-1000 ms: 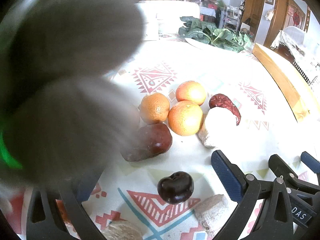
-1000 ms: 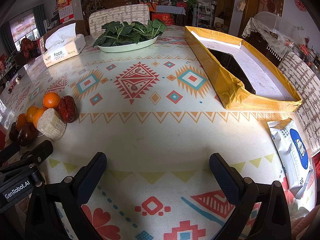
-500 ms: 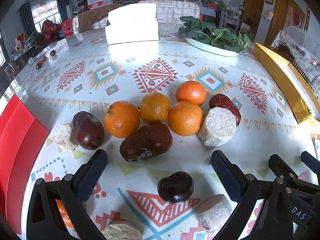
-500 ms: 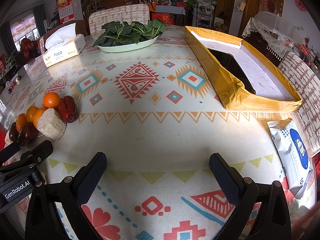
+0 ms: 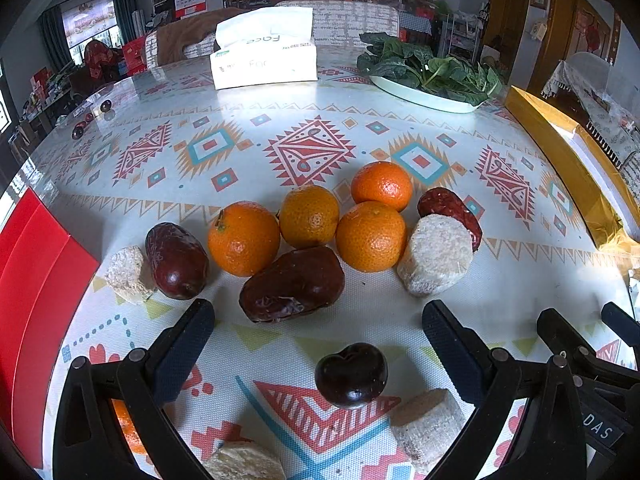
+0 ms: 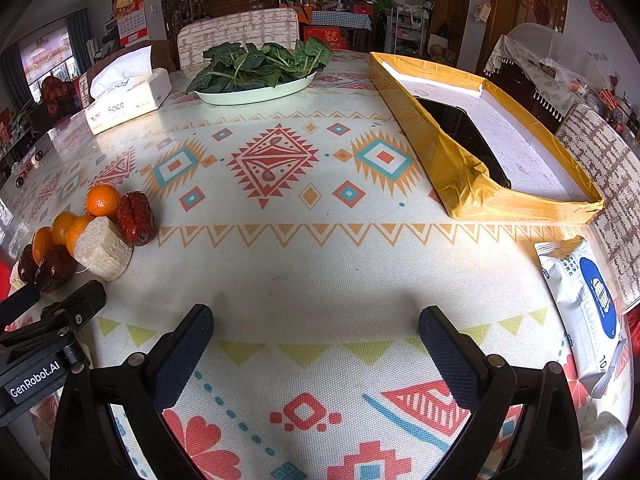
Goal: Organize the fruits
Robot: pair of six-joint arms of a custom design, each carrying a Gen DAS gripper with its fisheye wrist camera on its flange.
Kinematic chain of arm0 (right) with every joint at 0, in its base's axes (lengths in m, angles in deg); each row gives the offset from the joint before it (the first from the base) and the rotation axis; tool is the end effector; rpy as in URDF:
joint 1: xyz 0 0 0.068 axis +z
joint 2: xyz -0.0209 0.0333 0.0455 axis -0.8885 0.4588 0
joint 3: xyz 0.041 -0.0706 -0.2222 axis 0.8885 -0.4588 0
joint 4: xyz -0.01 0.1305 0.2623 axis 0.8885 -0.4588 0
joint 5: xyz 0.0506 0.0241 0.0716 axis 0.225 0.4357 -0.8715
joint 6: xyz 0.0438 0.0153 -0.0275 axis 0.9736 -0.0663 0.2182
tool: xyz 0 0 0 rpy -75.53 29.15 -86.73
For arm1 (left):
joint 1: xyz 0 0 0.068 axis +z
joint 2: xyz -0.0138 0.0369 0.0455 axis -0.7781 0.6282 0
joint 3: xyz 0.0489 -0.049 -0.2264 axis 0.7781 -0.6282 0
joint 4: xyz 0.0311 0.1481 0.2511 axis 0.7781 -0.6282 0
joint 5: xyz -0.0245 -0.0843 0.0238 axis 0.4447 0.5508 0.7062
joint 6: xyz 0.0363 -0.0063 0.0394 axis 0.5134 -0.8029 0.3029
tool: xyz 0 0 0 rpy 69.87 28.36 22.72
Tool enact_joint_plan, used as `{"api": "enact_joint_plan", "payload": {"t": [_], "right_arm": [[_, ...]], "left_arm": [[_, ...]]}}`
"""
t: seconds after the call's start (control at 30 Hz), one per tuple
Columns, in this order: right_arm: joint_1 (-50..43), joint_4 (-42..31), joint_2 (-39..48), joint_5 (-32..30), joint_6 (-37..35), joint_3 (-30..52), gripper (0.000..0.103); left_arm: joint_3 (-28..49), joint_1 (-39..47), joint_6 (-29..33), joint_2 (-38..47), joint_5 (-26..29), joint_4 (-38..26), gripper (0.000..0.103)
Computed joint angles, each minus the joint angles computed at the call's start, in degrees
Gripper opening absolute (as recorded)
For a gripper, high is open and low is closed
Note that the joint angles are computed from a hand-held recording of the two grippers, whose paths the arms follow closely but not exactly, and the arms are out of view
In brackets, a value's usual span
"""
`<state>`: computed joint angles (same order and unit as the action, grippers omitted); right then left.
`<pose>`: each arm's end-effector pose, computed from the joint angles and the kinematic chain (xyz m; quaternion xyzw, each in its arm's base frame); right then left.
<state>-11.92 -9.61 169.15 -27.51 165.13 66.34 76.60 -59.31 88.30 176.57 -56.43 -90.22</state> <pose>0.1838 0.1918 0.0712 0.2443 0.9173 -0.0808 0.3038 0.2964 -0.0480 0.0739 0.1767 0.9356 -0.0624 0.2991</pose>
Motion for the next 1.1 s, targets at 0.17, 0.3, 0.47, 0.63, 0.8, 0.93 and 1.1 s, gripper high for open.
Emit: {"api": "enact_joint_plan", "payload": {"t": [0.17, 0.3, 0.47, 0.63, 0.8, 0.93, 1.1], "right_arm": [[0.04, -0.07, -0.01, 0.0, 0.05, 0.03, 0.103], [0.2, -0.37, -0.07, 0.03, 0.25, 0.16, 0.103], [0.74, -1.36, -1.82, -2.41, -0.01, -0.49, 0.103], [3.97, -3.04, -0.91, -1.94, 4.07, 0.03, 0.103], [4.57, -3.55, -1.22, -3.0, 3.99, 0.09, 0.103], [5.85, -3.22, -1.84, -2.98, 3.3, -0.6, 0.103], [10.31, -2.21, -6.65, 0.95, 5.93, -2.57, 0.098]], "left_arm": [[-2.11, 1.74, 4.54, -3.86, 2.5, -4.01, 0.103], [-2.47, 1.99, 6.88, -5.45, 3.41, -6.75, 0.103], [-2.72, 3.18, 11.45, -6.22, 5.59, -9.26, 0.103], [-4.86, 9.98, 16.93, -11.23, 14.87, -15.61, 0.098], [-5.53, 25.05, 24.73, -20.38, 28.89, -23.83, 0.096], [-1.24, 39.92, 32.39, -20.66, 39.59, -28.2, 0.096], [3.56, 48.91, 34.27, -15.74, 41.74, -26.37, 0.096]]}}
